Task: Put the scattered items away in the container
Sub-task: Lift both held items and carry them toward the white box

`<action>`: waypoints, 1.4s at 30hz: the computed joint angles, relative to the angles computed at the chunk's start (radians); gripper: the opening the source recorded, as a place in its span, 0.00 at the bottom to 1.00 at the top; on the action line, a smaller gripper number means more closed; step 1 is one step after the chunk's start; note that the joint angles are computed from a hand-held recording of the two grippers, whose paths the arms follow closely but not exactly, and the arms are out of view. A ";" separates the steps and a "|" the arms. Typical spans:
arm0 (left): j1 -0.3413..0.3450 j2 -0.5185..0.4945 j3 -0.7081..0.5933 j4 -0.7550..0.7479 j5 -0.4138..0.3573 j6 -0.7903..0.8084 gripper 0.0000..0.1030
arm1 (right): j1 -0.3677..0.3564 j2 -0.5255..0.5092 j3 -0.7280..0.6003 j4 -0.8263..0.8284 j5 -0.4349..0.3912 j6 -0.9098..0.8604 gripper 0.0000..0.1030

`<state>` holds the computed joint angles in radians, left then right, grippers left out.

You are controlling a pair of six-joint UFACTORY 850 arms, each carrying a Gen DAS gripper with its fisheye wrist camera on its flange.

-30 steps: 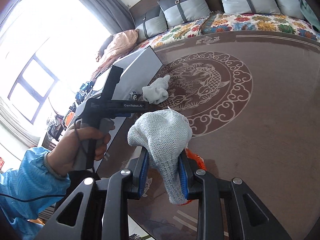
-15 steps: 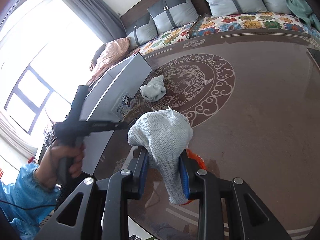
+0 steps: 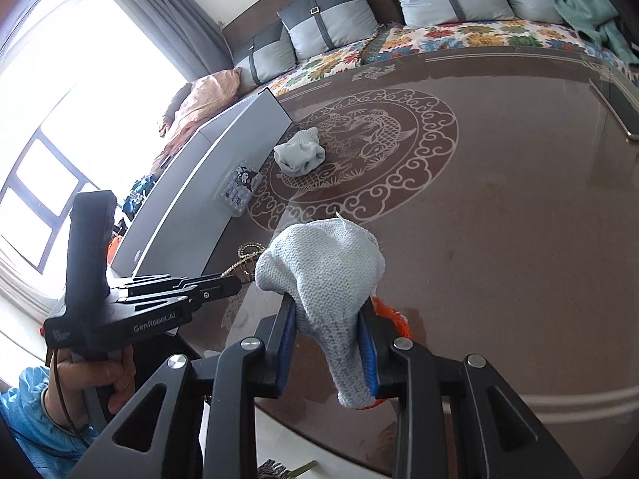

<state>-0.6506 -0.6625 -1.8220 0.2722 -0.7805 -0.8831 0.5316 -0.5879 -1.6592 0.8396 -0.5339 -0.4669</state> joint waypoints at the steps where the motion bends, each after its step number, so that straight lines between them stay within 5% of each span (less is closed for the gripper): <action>1: -0.007 0.001 -0.002 0.019 -0.003 -0.005 0.08 | 0.002 0.002 0.001 -0.016 0.002 0.017 0.28; 13: -0.035 0.007 -0.020 0.145 -0.027 -0.061 0.08 | 0.020 0.022 0.007 -0.122 0.024 0.125 0.28; 42: 0.007 0.115 0.063 0.170 0.076 -0.143 0.07 | 0.019 0.017 -0.004 -0.097 0.042 0.129 0.28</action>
